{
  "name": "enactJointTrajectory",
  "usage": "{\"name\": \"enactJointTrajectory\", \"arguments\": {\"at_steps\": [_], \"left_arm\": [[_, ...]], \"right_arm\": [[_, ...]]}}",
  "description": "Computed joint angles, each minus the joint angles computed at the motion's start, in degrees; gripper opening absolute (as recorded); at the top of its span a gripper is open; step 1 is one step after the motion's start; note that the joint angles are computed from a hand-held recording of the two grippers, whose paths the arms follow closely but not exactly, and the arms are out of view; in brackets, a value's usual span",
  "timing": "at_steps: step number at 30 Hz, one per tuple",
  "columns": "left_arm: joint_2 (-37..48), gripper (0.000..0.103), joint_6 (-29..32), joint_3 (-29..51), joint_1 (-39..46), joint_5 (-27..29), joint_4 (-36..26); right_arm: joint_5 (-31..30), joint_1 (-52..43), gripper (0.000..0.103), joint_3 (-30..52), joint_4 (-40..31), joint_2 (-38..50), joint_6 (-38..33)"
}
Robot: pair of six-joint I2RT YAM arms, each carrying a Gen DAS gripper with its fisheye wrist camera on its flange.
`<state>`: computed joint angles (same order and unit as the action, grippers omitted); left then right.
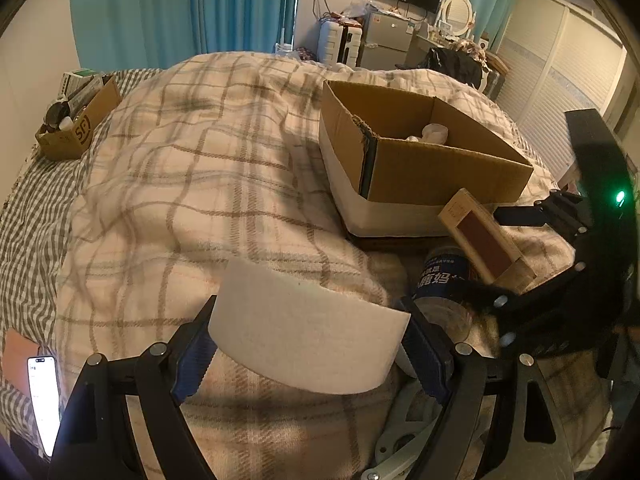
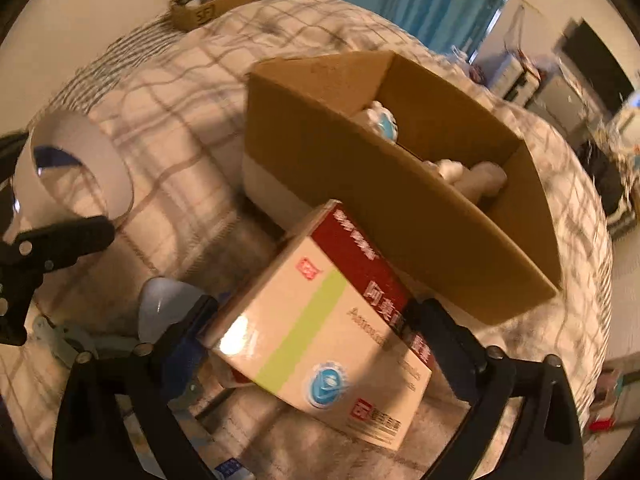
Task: Organize objects
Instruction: 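Regrasp the capsule box upright between the right gripper fingers, then lower the tape roll and capsule box into the cardboard box, open both grippers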
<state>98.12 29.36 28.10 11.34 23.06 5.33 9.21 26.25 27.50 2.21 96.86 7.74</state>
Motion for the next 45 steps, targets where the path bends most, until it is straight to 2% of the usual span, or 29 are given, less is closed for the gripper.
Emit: {"name": "enactJointTrajectory", "arguments": {"at_steps": [4,9,12,14,20,24,28,30,34,39,42,45], "left_arm": [[-0.07,0.086,0.13,-0.18,0.01,-0.06,0.15],[-1.13,0.086,-0.93,0.00,-0.73,0.19,-1.19],[-2.93,0.086,-1.81,-0.44,-1.80,0.20,-1.77],[-4.28,0.086,-2.45,-0.67,-2.60,0.22,-2.27],[-9.68,0.086,-5.73,0.41,-6.03,-0.03,-5.84],[-12.80,0.086,-9.48,4.34,-9.99,0.09,-9.39],[-12.91,0.086,-12.90,9.49,-16.35,-3.44,-9.00],[-10.87,0.086,-14.02,12.61,-18.74,-4.62,-8.14],[-2.20,0.086,-15.88,21.80,-21.93,-6.77,-8.99],[9.00,0.086,-16.70,31.26,-23.86,-8.34,-10.05],[15.42,0.086,-16.03,36.08,-24.80,-9.22,-10.22],[18.39,0.087,-14.83,37.42,-25.59,-9.82,-8.89]], "right_arm": [[-3.93,-3.48,0.075,-2.97,-2.79,-7.64,-0.88],[0.29,-2.41,0.046,-5.62,-12.47,-22.80,-0.71],[3.13,-2.61,0.035,-6.31,-17.09,-28.99,-1.03],[3.07,-4.07,0.031,-6.86,-18.86,-32.18,-1.30],[1.24,-6.44,0.030,-7.28,-25.98,-45.05,-1.20],[-0.31,-7.68,0.030,-2.32,-31.65,-53.03,-2.67],[-2.26,-11.53,0.030,3.96,-30.28,-51.08,-5.39],[-1.95,-13.09,0.030,6.87,-26.80,-46.62,-6.62],[-5.94,-17.19,0.030,9.79,-19.58,-35.98,-7.50],[-13.50,-22.70,0.030,11.75,-10.18,-18.50,-8.17],[-16.78,-25.84,0.030,12.32,-6.33,-11.23,-9.26],[-17.32,-26.99,0.030,13.22,-3.95,-6.96,-9.16]]}}
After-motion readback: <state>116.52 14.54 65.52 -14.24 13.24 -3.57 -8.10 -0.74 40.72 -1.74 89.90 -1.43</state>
